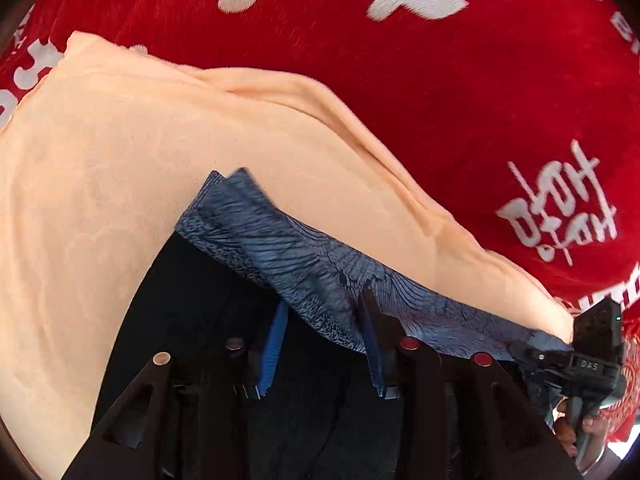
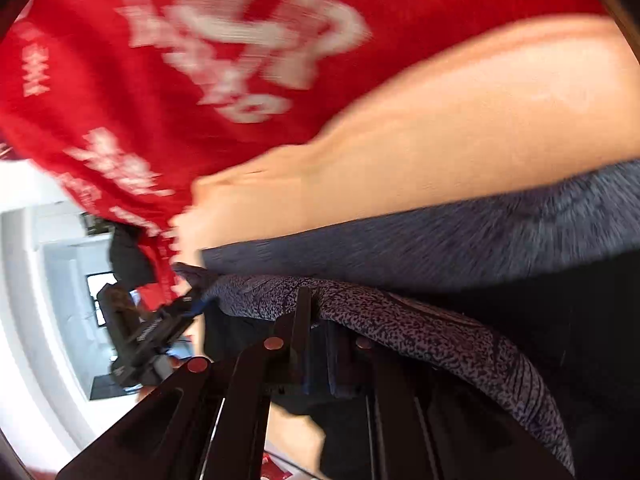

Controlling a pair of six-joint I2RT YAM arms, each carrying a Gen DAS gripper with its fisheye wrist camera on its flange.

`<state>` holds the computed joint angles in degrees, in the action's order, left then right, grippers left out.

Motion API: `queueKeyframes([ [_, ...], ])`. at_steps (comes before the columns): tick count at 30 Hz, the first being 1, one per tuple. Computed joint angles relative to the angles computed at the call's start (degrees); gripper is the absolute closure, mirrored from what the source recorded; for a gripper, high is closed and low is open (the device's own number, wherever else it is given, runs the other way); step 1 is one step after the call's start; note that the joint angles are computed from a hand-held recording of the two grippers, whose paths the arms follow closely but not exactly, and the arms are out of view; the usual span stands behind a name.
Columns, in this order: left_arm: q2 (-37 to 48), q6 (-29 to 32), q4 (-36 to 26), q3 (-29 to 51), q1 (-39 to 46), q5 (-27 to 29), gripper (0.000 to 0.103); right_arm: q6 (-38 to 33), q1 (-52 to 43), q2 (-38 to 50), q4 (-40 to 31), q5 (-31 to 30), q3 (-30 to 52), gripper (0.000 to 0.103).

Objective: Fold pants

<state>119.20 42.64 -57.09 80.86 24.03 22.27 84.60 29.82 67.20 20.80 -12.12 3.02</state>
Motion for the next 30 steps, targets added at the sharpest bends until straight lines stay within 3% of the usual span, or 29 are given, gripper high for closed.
queueKeyframes([
  [2,-1.57,-0.31,-0.67,0.57,0.06,-0.63,0.063,0.01,-2.38,2.81,3.45,-1.47,-0.48,0.092],
  [3,-3.32,0.05,-0.18,0.13,0.39,-1.14,0.049,-0.46,-2.97,0.56,0.3,-2.08,0.34,0.08],
  [4,-5.36,0.27,1.05,-0.62,0.98,-1.67,0.039,-0.71,-2.47,-2.95,-3.63,-1.27,0.99,0.056],
  [6,-8.43,2.32,1.63,-1.51,2.23,-2.14,0.037,-1.22,-0.07,-10.41,-13.29,1.79,4.07,0.034],
  [8,-9.52,5.44,1.0,-2.84,2.08,-4.2,0.037,-2.76,3.91,-13.97,-23.45,6.17,9.42,0.034],
  [9,-9.56,6.13,1.49,-3.75,1.47,-5.15,0.037,-3.97,6.12,-13.21,-25.16,7.87,11.83,0.036],
  [12,-11.04,4.76,8.17,-11.33,-2.21,-8.12,0.037,-9.86,8.17,-0.47,-22.05,5.52,18.29,0.061],
  [13,-12.24,3.32,12.16,-14.59,-3.6,-8.84,0.028,-12.26,7.65,3.86,-22.39,4.36,20.77,0.062],
  [16,-15.34,-1.06,24.86,-23.13,-8.08,-12.07,0.024,-18.31,5.96,16.03,-21.29,2.95,25.25,0.067],
  [18,-14.43,-4.21,28.32,-24.04,-9.95,-13.57,0.023,-20.63,4.78,19.53,-21.17,4.82,25.59,0.076],
  [20,-13.85,-5.51,29.79,-24.36,-10.8,-14.26,0.021,-19.92,3.46,19.64,-21.46,7.9,25.44,0.077],
  [24,-16.61,-4.8,27.9,-25.28,-11.36,-15.6,0.021,-15.12,0.53,9.95,-21.26,8.48,20.39,0.07],
  [25,-17.47,-4.15,25.96,-25.02,-10.82,-15.15,0.021,-14.76,0.87,6.89,-21.63,8.27,18.95,0.063],
  [27,-20.22,-1.5,21.34,-24.73,-9.5,-14.2,0.021,-12.92,4.75,-2.27,-27.07,10.13,16.92,0.049],
  [30,-26.6,4.67,15.52,-27.75,-7.45,-12.9,0.021,-5.37,14.53,-16.0,-35.8,15.9,13.89,0.048],
])
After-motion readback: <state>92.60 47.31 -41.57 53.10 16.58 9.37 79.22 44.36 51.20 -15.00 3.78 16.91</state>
